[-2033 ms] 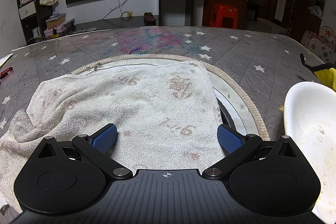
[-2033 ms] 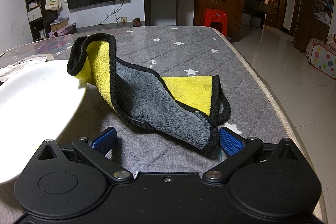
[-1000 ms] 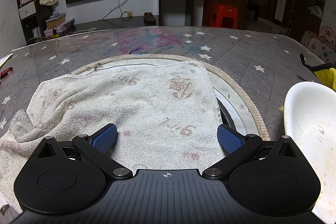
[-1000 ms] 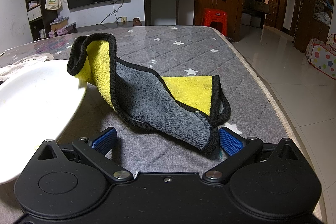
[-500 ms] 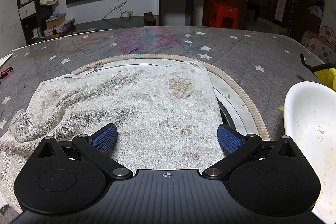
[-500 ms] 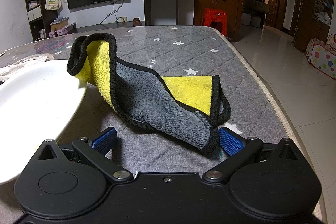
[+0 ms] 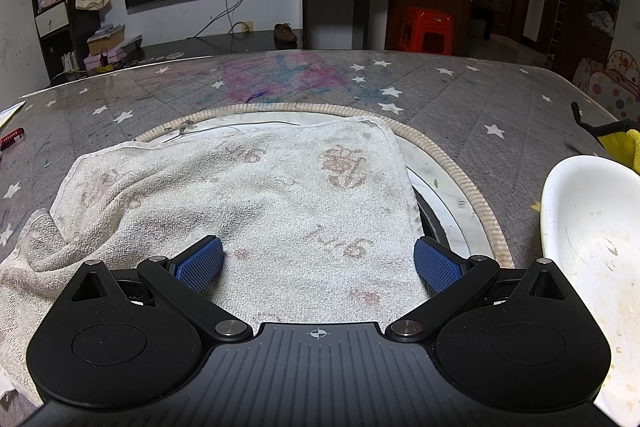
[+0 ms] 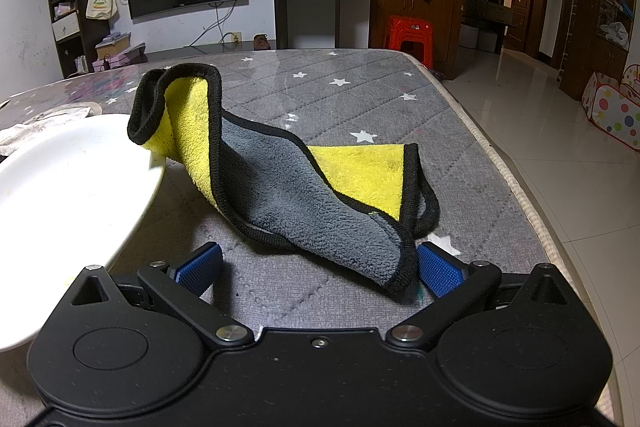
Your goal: Clean bowl
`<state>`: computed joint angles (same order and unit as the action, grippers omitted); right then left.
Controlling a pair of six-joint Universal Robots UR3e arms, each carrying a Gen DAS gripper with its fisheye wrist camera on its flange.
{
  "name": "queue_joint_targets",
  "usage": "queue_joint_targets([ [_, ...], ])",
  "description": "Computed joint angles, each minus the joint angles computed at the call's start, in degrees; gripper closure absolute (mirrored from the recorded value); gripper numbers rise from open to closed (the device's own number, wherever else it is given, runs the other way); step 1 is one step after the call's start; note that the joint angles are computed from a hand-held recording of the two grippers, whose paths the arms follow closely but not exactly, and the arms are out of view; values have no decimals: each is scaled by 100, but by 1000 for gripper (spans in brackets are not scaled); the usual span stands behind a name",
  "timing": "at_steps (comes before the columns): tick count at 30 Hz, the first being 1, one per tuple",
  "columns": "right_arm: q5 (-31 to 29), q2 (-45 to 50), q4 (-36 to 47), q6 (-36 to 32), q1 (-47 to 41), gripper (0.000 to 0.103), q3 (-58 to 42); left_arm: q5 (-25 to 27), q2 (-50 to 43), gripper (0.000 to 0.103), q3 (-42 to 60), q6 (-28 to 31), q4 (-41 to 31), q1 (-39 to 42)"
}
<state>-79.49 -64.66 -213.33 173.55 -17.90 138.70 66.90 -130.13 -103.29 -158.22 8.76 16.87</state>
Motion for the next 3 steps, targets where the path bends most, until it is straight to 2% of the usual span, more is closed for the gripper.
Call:
queue_joint_targets([
  [3, 4, -7, 6, 1, -2, 0, 3, 0, 6, 0, -3, 4, -9, 2],
])
